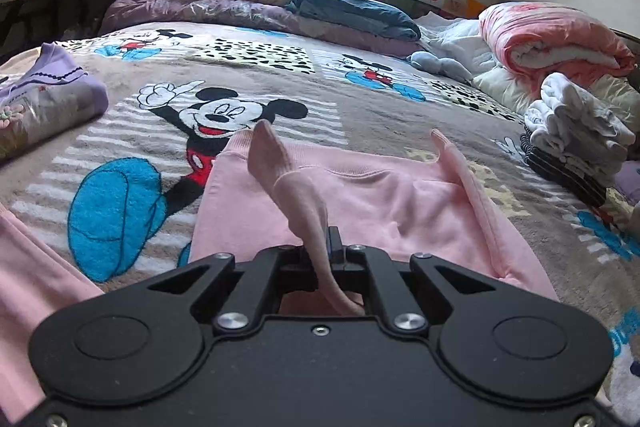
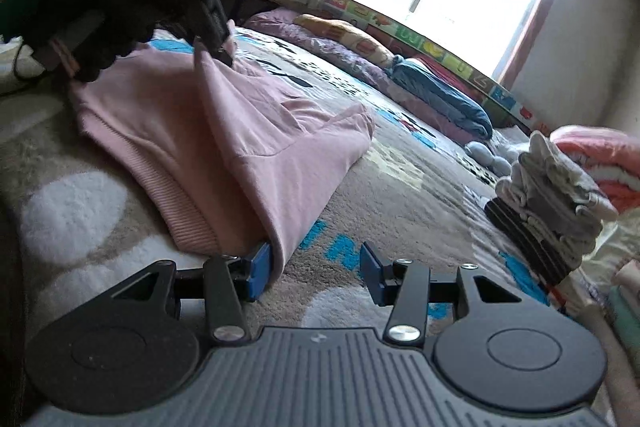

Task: Fold clothes

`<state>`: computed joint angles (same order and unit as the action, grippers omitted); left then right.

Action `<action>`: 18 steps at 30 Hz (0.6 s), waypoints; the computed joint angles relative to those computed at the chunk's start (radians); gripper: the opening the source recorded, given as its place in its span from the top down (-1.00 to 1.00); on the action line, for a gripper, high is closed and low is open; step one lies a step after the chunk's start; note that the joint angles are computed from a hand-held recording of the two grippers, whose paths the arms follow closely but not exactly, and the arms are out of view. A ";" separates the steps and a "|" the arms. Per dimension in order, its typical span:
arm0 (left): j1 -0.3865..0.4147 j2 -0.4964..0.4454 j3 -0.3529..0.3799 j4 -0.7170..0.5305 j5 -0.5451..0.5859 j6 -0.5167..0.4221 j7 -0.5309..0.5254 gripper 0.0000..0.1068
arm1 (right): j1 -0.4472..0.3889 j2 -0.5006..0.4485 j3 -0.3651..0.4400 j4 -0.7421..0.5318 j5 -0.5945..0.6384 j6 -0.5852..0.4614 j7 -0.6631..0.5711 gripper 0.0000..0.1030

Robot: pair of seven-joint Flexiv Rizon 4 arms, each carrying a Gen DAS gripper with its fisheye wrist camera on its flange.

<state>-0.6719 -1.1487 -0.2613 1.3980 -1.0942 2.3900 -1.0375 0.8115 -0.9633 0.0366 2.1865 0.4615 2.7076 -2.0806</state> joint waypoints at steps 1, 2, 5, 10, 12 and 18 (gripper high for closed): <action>0.004 0.002 -0.004 0.005 0.003 -0.001 -0.010 0.99 | 0.001 0.007 0.000 0.014 -0.006 0.003 -0.006 0.05; 0.009 0.005 -0.007 0.011 0.008 -0.004 -0.022 0.99 | 0.003 0.012 0.002 0.024 -0.008 0.004 -0.010 0.05; 0.026 0.019 -0.010 0.041 0.045 -0.019 -0.080 0.98 | 0.004 0.026 0.011 0.050 -0.023 0.019 -0.014 0.05; 0.015 0.028 0.022 0.057 0.068 -0.040 -0.120 0.98 | -0.014 0.031 0.033 0.043 -0.085 0.046 0.003 -0.02; 0.009 0.024 0.032 0.051 0.066 -0.049 -0.120 0.98 | -0.036 0.028 0.043 0.034 -0.133 0.040 0.025 -0.03; -0.025 0.009 0.035 -0.011 -0.082 -0.076 0.016 0.98 | -0.134 0.071 0.083 0.072 -0.307 -0.074 0.144 -0.05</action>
<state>-0.6970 -1.1398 -0.2262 1.3868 -1.1758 2.3139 -1.0219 0.6777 -0.8928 0.1199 2.2586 0.1542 2.6339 -1.9361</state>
